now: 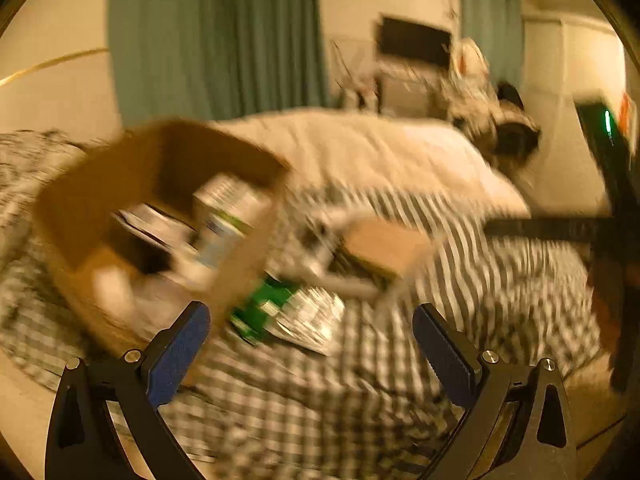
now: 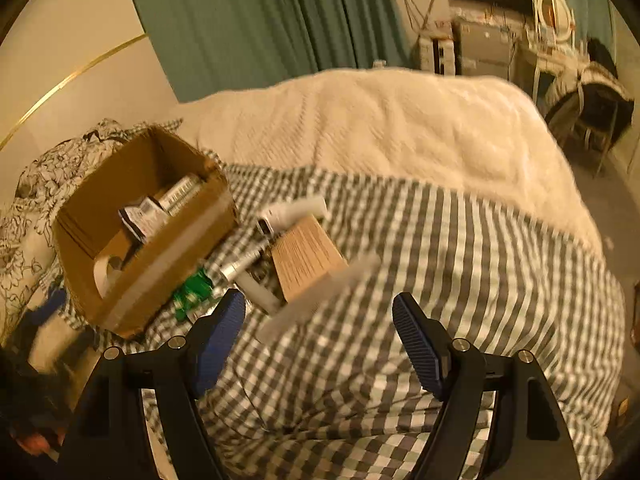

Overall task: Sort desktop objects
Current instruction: 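Reach the left tool down to the silver foil tray, then grasp the silver foil tray with the left tool while the right tool grasps the clear comb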

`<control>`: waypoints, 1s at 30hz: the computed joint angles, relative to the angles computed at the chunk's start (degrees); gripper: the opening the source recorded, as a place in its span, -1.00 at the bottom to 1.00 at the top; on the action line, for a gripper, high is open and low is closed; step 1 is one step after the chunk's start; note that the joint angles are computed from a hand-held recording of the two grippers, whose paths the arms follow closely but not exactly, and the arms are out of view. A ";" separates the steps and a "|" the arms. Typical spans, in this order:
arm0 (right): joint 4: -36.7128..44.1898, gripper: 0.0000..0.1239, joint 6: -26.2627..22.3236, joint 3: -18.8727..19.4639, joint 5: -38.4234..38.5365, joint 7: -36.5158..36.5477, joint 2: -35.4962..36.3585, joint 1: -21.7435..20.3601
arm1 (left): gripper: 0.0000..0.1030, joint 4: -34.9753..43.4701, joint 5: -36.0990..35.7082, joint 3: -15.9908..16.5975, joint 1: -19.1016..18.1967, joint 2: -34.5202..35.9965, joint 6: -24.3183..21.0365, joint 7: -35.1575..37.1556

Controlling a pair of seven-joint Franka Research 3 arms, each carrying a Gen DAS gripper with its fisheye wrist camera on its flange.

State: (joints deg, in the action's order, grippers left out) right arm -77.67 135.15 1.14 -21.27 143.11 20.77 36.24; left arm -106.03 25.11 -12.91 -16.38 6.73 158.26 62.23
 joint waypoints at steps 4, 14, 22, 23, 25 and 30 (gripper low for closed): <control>-0.93 0.23 0.22 1.08 2.39 -5.91 0.69 -1.31 | 1.00 4.44 4.89 0.68 -2.67 6.71 -4.24 -1.55; -1.88 0.23 4.04 2.48 12.11 -14.14 1.84 -3.41 | 1.00 23.95 4.24 3.78 -4.73 22.43 -13.28 -2.28; 4.02 0.22 -1.19 0.94 12.81 -13.32 6.55 -1.61 | 0.65 20.16 -2.57 1.39 -2.85 21.18 -13.45 5.08; 4.70 0.22 -1.79 0.61 12.63 -12.60 7.00 -1.27 | 0.40 19.98 -3.37 1.10 -2.72 20.80 -13.98 5.68; 5.98 0.22 -2.77 -0.16 11.36 -11.40 7.80 -0.36 | 0.37 19.32 -5.64 0.24 -1.92 19.95 -14.41 7.32; 9.66 0.22 -7.35 -1.34 7.38 -9.63 9.78 1.91 | 0.52 21.20 -10.26 -0.40 -0.61 21.62 -14.27 10.50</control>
State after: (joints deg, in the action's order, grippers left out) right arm -68.00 127.80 -0.20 -13.90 133.49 30.55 38.15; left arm -84.83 14.85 -13.31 -16.99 28.35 143.99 72.73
